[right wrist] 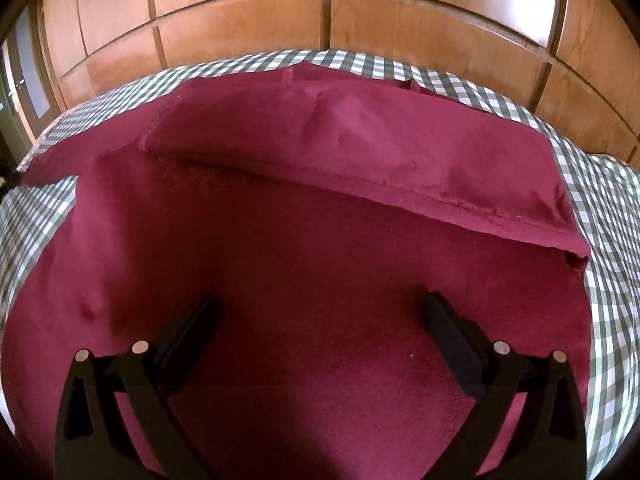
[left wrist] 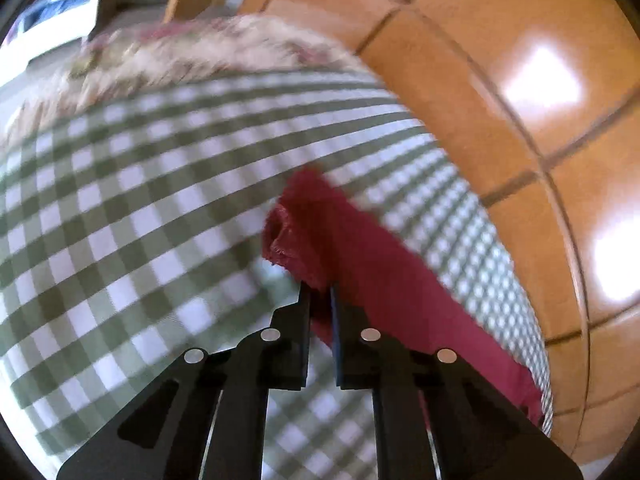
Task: Fold small clothes
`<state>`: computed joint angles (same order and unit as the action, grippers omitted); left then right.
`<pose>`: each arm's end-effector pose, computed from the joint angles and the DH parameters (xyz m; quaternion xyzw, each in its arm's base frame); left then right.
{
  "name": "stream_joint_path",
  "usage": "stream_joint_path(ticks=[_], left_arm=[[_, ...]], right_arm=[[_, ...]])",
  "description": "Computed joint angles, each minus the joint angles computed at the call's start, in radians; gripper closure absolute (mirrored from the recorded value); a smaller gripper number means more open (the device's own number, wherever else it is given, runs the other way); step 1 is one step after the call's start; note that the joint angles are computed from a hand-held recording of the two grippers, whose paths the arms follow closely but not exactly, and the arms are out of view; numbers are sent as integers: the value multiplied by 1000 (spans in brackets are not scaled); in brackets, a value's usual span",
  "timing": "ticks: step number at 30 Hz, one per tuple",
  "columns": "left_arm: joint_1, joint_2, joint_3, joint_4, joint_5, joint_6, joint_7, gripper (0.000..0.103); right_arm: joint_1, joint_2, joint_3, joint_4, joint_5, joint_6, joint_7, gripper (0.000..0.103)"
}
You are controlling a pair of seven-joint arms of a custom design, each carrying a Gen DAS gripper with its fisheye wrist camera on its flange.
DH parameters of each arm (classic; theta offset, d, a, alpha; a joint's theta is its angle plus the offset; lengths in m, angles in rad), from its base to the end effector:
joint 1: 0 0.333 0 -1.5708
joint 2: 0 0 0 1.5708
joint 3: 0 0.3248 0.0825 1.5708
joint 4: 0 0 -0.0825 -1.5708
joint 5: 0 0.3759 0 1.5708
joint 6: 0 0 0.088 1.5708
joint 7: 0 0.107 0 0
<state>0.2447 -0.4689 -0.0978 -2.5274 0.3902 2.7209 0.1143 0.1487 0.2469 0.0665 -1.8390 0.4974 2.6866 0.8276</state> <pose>0.4300 0.0457 0.5224 -0.9279 0.1287 -0.2913 0.1940 0.6470 0.1221 0.4726 -0.8262 0.4525 -0.1601 0.2949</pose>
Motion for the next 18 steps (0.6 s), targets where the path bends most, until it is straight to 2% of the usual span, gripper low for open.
stream_joint_path(ticks=[5, 7, 10, 13, 15, 18], left_arm=[[-23, 23, -93, 102, 110, 82, 17, 95], [-47, 75, -128, 167, 144, 127, 24, 95], [-85, 185, -175, 282, 205, 150, 30, 95], [-159, 332, -199, 414, 245, 138, 65, 95], [-218, 425, -194, 488, 203, 125, 128, 95], [-286, 520, -188, 578, 187, 53, 190, 95]], right_arm=[[4, 0, -2, -2, -9, 8, 5, 2], [2, 0, -1, 0, -6, 5, 3, 2], [0, 0, 0, 1, 1, 3, -1, 2], [-2, 0, 1, 1, 7, 1, -4, 2], [-6, 1, 4, 5, 18, -8, -11, 2], [-6, 2, 2, 10, 20, -17, -10, 2]])
